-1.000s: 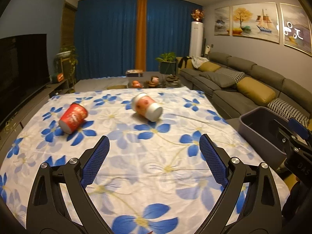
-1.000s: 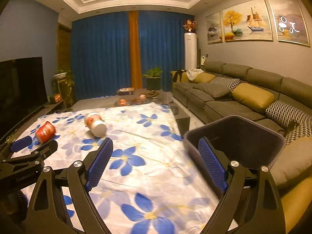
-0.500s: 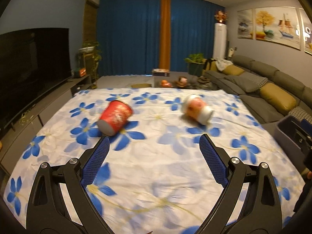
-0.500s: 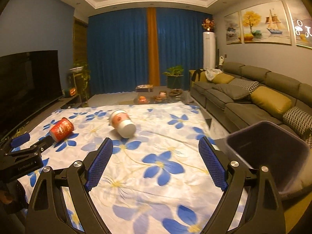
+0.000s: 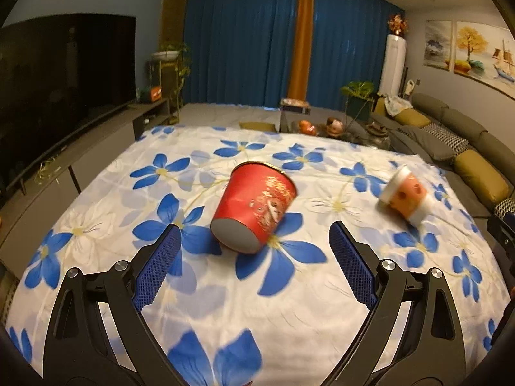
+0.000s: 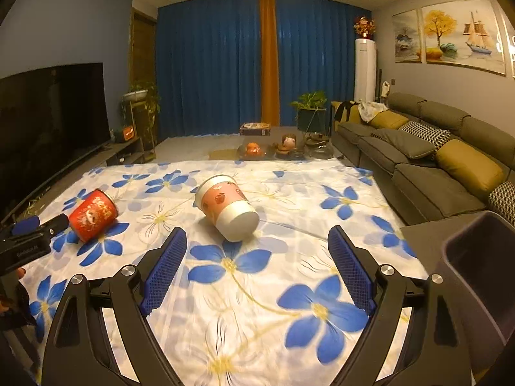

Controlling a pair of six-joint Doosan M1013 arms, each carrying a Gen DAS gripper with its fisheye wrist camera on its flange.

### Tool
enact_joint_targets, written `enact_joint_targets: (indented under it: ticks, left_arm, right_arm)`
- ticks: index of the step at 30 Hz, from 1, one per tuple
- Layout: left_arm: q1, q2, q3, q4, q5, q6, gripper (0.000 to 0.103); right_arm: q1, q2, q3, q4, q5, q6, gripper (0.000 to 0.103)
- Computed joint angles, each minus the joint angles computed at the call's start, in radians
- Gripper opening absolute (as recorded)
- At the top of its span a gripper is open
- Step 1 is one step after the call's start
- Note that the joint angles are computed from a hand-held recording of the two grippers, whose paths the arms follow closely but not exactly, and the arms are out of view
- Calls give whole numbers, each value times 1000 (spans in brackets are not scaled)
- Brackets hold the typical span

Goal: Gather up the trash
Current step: 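Move both open tools back toward the two paper cups on the bed, then grasp the red paper cup with the left tool while the right tool grasps the white-orange cup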

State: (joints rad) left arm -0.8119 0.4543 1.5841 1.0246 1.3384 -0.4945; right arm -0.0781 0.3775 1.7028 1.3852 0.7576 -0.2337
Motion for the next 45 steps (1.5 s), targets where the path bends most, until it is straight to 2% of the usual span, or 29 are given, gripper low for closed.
enact_joint_targets:
  ticks: [6,10,17,21,24,29,35,41,45]
  left_arm:
    - [37,-14,31,-8,-78,-13,91]
    - [54,-11,31,-15,-103,9,91]
    - [79,-20,45,-21,-167,18,91]
    - [95,-32,62,-42,-233,15,91]
    - [105,-40,76,-52,-277,-1,84]
    - [120,-46,88,-70,-344,2,62]
    - [122,-56,114,-33,-387,-58,62]
    - [117,-57,117,-3,-383,-82,62]
    - [116,-57,117,-3,-383,-83,61]
  right_arm:
    - [45,46,-54,-85,-41,72,86]
    - [69,70,-83,-133,-64,110,86]
    - [86,97,-119,-183,-60,166,86]
    - [96,104,-132,-202,-62,176,86]
    - [105,108,-138,-218,-64,182,86]
    - [119,115,-151,-249,-72,202,86]
    - [137,128,-176,-314,-71,271,86]
    - [149,140,-196,-377,-55,314,77]
    - [151,146,-207,-412,-43,344,66]
